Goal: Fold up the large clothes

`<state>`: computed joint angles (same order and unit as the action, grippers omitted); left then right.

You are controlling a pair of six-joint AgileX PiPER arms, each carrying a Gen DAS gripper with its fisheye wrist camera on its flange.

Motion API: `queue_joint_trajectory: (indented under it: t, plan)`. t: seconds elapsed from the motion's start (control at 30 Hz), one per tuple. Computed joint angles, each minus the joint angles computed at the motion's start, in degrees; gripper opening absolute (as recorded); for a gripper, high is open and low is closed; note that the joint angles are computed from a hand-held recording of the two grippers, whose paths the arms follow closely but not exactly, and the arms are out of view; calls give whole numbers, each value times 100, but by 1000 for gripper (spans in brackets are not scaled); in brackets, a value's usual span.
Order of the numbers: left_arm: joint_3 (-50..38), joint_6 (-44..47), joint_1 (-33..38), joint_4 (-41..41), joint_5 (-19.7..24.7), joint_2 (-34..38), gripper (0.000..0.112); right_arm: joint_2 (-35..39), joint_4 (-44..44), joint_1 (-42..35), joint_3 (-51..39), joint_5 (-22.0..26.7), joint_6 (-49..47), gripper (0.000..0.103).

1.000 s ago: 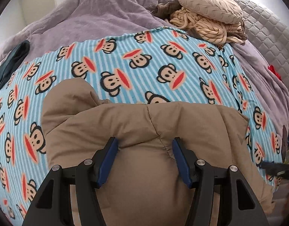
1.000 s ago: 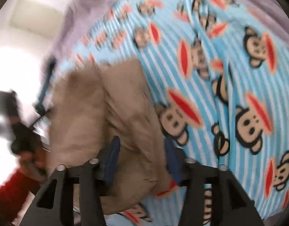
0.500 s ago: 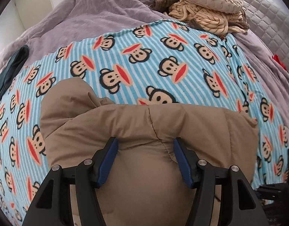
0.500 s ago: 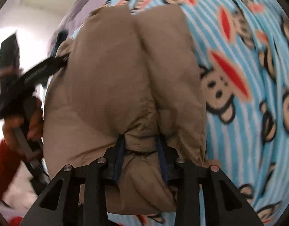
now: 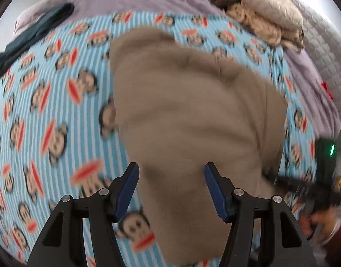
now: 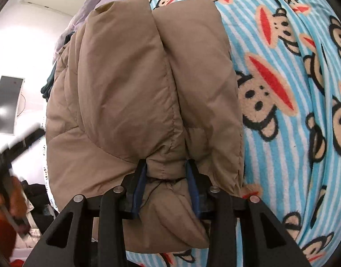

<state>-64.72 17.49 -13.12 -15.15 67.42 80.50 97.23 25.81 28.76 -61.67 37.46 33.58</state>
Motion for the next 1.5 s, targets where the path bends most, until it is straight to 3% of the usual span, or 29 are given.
queue_joint_trajectory:
  t: [0.1,0.27,0.43,0.6,0.77,0.83,1.03,1.2,1.5]
  plan:
    - [647,-217,-29,53,-252,-438,81,170,92,-48,-201,131,-142,40]
    - [778,-586,-25,95,-286,-458,81,815,63,-168,-1118,655,-311,43]
    - [705,-783,-205,379,-276,-477,81,1009,-466,-271,-2013,1502,-71,59]
    - [641,-795,-167,386,-205,-437,81,918,-975,-410,-2430,1653,313,84]
    - [619,-849,-150,396,-168,-431,81,1215,-1137,-547,-2764,1930,335,87]
    - [603,-859,-165,417,-152,-427,81,1295,-1123,-560,-2819,1971,278,103]
    - [568,-791,-165,425,-125,-368,81,1182,-1055,-605,-2497,1419,162,103]
    - [527,-754,-163,445,-83,-327,82,1186,-435,-913,-2322,1509,-541,103]
    - [364,-690,-137,455,91,-206,82,2244,834,-1383,-2927,1911,-1827,103]
